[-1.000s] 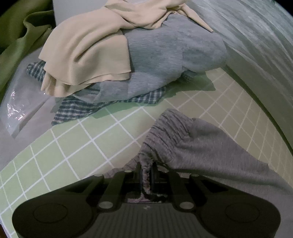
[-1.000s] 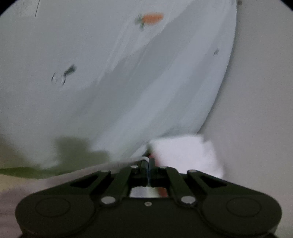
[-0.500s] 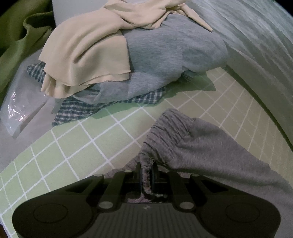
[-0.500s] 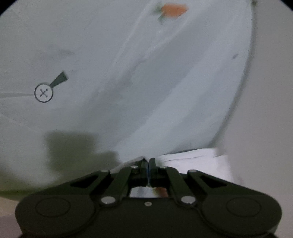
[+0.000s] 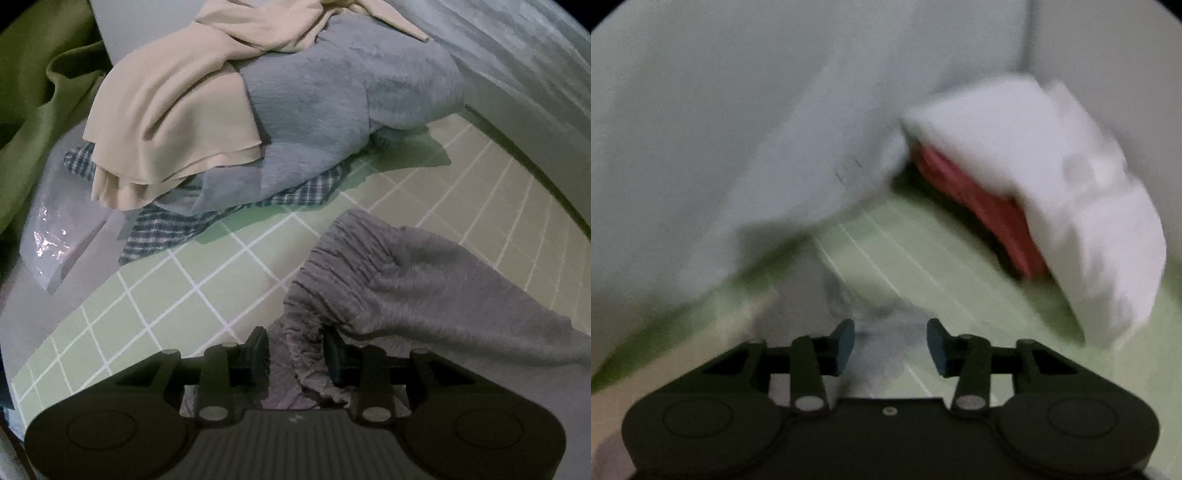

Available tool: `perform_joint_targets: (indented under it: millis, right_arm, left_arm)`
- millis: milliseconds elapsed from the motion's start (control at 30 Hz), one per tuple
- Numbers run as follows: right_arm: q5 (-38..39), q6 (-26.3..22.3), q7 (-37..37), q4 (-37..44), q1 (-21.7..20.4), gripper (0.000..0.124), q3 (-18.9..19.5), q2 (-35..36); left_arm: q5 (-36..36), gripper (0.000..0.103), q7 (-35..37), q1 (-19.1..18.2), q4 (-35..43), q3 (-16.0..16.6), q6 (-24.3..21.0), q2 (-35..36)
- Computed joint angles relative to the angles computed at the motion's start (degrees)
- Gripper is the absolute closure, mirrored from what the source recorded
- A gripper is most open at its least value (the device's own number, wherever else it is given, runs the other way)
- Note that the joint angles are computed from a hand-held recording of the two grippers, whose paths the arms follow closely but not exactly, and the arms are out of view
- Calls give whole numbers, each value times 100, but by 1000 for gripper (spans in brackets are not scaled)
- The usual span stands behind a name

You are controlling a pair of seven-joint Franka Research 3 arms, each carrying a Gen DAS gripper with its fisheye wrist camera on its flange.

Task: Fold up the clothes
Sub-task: 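Lift the sweatshirt with both grippers and fold it toward the pillow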

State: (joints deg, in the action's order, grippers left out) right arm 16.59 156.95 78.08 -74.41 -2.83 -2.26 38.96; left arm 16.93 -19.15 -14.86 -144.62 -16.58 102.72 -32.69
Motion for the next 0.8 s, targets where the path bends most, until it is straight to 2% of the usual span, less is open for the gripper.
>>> perform_joint_targets:
  millis: [133,300,367,400,433,500,600,700,733,800]
  right_arm:
    - [38,-260,79,142,-32,82,43,241]
    - [-143,-366,150,460,129,82,-28,578]
    - [-206,-319,121,473,162,86,-27,628]
    - [-251,-264,82,450,187,96,-33,626]
    - [-249,-243,-84,441,143,118,53,626]
    - [-226,-230,-310,442,93,121,139,595]
    - [-192,603,-652,-147,93,121,142,162]
    - [84,1529,-1126,-788,-146,121,370,-381]
    - [175,1647,-1152,-896,-163,121,334,-477]
    - [-59,1368,-926,-850,69,121,-171,-418]
  left_arm:
    - [-25,67,193,6,156,45,-143,149]
    - [-62,66,282,44,292,75,-270,273]
    - [-57,66,314,56,351,72,-328,333]
    - [-55,66,317,58,370,68,-352,349]
    - [-49,66,324,58,376,68,-365,353]
    - [-47,66,318,61,376,69,-370,354]
    - [-43,66,314,53,354,69,-358,319]
    - [-25,65,305,44,302,59,-329,267]
    - [-18,65,304,40,279,57,-319,246]
    - [-19,63,323,33,219,71,-300,176]
